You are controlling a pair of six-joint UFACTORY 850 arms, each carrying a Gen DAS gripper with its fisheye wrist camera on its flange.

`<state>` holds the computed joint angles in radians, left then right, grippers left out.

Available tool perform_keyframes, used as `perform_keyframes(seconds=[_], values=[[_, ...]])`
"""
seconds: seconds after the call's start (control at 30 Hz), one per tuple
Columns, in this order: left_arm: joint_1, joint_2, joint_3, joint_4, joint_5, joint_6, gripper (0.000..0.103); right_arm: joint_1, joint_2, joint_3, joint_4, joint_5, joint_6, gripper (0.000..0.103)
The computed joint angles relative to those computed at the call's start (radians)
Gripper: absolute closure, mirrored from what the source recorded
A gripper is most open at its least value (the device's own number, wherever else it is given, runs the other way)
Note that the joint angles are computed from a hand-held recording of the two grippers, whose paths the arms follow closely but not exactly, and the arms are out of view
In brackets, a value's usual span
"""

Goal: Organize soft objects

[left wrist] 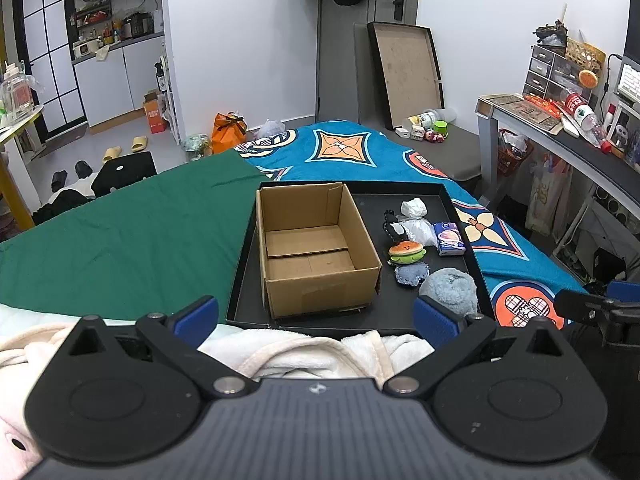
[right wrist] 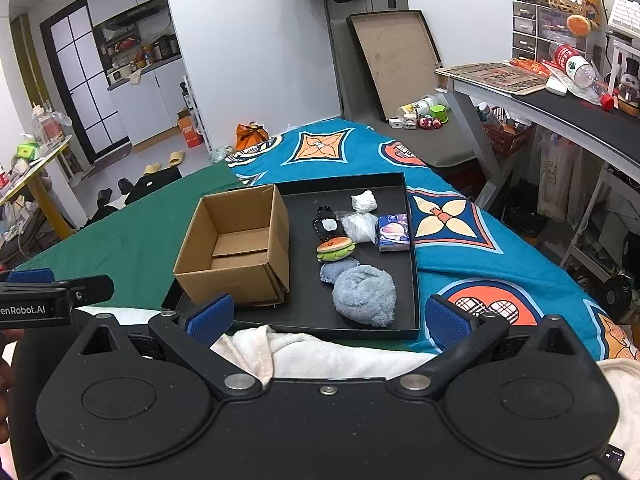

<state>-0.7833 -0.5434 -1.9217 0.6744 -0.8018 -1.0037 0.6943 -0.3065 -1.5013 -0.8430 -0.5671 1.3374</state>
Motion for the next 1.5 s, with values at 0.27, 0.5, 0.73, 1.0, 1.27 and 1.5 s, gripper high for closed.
perform_keyframes(seconds=[0.27, 0.5, 0.73, 1.0, 1.27, 1.5], values=[[0.000, 0.005, 0.008, 0.001, 0.007, -0.001, 0.000, 0.001, -0.001, 0.001, -0.004, 0.001, 0.004, 0.000], [0.000, 0.005, 0.007, 0.000, 0.007, -0.001, 0.000, 0.001, -0.001, 0.001, -0.003, 0.001, 0.001, 0.000], [0.000, 0.006, 0.010, -0.001, 0.008, -0.001, 0.000, 0.001, 0.000, 0.003, -0.004, 0.000, 0.006, 0.000], [0.000, 0.006, 0.009, -0.003, 0.008, 0.001, 0.000, -0.007, -0.001, 0.001, 0.002, 0.006, 0.008, 0.000], [0.012, -0.021, -0.047, -0.041, -0.008, 0.042, 0.000, -0.019, -0.017, -0.019, 0.018, 0.009, 0.007, 0.000], [0.029, -0.037, -0.067, -0.009, 0.000, 0.026, 0.000, -0.030, -0.046, -0.049, 0.035, 0.000, 0.004, 0.000]])
